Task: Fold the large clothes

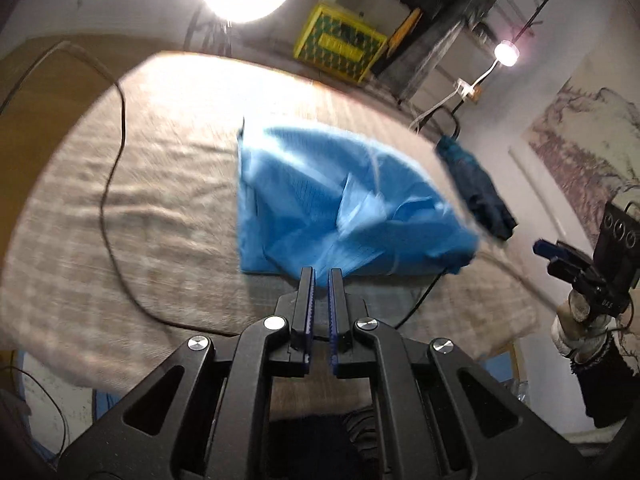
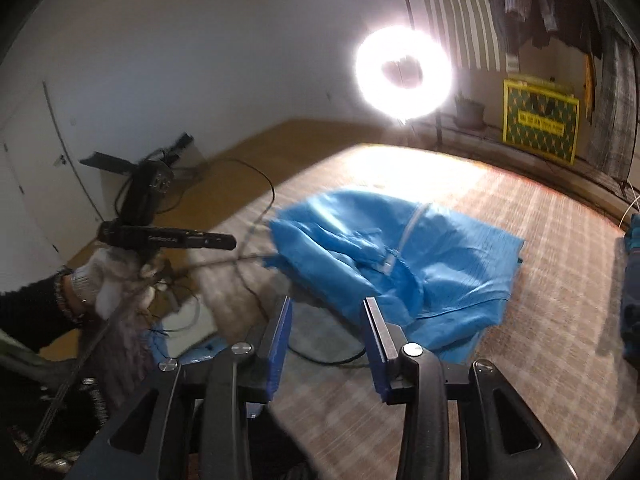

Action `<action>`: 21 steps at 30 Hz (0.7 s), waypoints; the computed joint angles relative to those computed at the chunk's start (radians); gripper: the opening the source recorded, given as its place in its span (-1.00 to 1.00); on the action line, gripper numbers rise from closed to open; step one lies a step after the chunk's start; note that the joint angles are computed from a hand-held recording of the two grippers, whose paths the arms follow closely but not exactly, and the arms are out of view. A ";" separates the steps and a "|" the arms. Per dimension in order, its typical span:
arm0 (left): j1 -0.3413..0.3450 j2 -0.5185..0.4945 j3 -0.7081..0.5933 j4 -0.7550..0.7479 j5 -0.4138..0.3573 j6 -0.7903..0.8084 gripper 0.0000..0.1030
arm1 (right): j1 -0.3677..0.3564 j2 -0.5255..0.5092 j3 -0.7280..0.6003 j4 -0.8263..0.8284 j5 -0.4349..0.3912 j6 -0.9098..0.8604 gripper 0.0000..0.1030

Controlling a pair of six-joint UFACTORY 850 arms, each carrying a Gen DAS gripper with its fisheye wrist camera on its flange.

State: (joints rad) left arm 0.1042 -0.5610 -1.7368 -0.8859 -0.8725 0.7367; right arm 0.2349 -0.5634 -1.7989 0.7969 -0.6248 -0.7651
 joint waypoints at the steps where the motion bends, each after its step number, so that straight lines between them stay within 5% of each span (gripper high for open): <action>1: 0.009 0.015 0.006 -0.011 -0.001 0.007 -0.96 | -0.003 0.039 0.037 0.029 0.010 -0.024 -0.20; 7: 0.055 0.074 -0.022 -0.025 -0.032 -0.023 -0.95 | -0.012 0.173 0.135 0.063 0.026 -0.025 -0.18; 11: 0.056 0.075 -0.041 -0.005 -0.028 -0.031 -0.12 | -0.010 0.218 0.165 0.013 0.064 0.009 0.01; 21: -0.064 -0.027 -0.020 -0.078 -0.014 -0.012 -0.12 | -0.007 0.018 0.058 -0.027 0.049 0.035 0.01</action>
State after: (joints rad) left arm 0.0405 -0.5885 -1.7566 -0.9642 -0.8869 0.7252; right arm 0.2280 -0.5455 -1.7407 0.7698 -0.5753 -0.7296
